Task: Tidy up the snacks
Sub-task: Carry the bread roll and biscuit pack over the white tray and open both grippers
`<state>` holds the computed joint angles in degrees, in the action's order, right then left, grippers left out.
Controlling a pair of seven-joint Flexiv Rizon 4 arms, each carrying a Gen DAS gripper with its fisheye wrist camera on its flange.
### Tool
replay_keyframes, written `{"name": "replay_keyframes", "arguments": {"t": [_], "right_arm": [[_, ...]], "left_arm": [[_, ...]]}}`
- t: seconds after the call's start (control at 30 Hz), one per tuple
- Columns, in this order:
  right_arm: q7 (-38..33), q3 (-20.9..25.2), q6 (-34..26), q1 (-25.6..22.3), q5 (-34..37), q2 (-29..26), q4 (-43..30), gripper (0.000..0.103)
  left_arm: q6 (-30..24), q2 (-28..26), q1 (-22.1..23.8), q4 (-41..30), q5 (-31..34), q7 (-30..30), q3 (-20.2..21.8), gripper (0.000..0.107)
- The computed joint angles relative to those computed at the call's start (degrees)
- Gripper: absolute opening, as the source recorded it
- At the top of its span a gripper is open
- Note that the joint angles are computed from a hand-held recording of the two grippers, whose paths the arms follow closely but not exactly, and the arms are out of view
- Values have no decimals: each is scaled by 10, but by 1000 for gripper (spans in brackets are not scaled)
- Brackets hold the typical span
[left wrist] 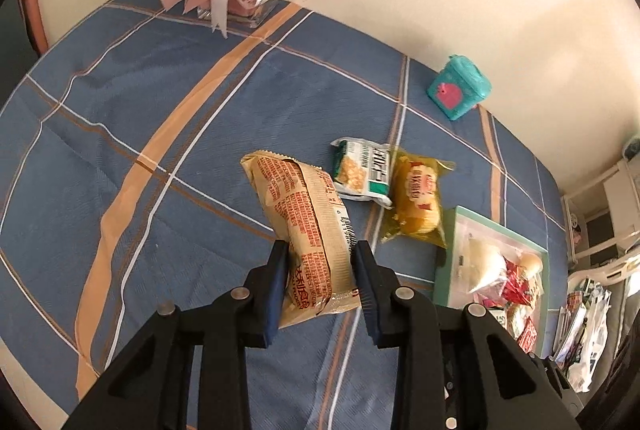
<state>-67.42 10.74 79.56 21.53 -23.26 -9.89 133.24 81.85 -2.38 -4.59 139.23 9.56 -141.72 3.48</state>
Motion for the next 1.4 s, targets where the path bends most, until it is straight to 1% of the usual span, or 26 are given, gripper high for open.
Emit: {"name": "replay_keyframes", "arguments": {"t": [0.07, 0.17, 0.23, 0.37, 0.47, 0.53, 0.67, 0.77, 0.9, 1.03, 1.2, 1.4], "right_arm": [[-9, 6, 0, -6, 14, 6, 2, 62], [-38, 21, -6, -18, 54, 15, 1, 62], [-54, 25, -10, -24, 77, 19, -2, 62], [-78, 26, -18, -34, 116, 27, -10, 62], [-102, 29, -30, -44, 155, 28, -22, 62], [-114, 27, -39, -50, 176, 28, -30, 62], [-123, 17, -51, -59, 194, 26, -41, 62], [-127, 9, -55, -70, 205, 25, -49, 62], [-127, -1, -60, -87, 221, 22, -58, 62], [-110, -16, -63, -101, 215, 19, -62, 62], [-114, -21, -68, -123, 231, 16, -72, 62], [-108, -29, -67, -140, 230, 18, -75, 62]], "left_arm": [[1, 3, -4, -2, 6, -7, -3, 34], [8, 7, -8, -3, 3, -11, -8, 34], [7, 9, -11, -8, 16, -28, -10, 34], [1, 12, -17, -20, 42, -58, -15, 34], [9, 9, -21, -23, 36, -57, -21, 34], [5, 5, -25, -32, 42, -63, -22, 34], [-6, -3, -35, -51, 56, -75, -24, 34], [-8, -12, -45, -65, 56, -69, -27, 34], [-28, -26, -65, -95, 68, -67, -29, 34], [-30, -43, -81, -116, 57, -44, -35, 34], [-25, -62, -106, -135, 37, -13, -39, 34], [-46, -88, -143, -177, 39, 7, -37, 35]]}}
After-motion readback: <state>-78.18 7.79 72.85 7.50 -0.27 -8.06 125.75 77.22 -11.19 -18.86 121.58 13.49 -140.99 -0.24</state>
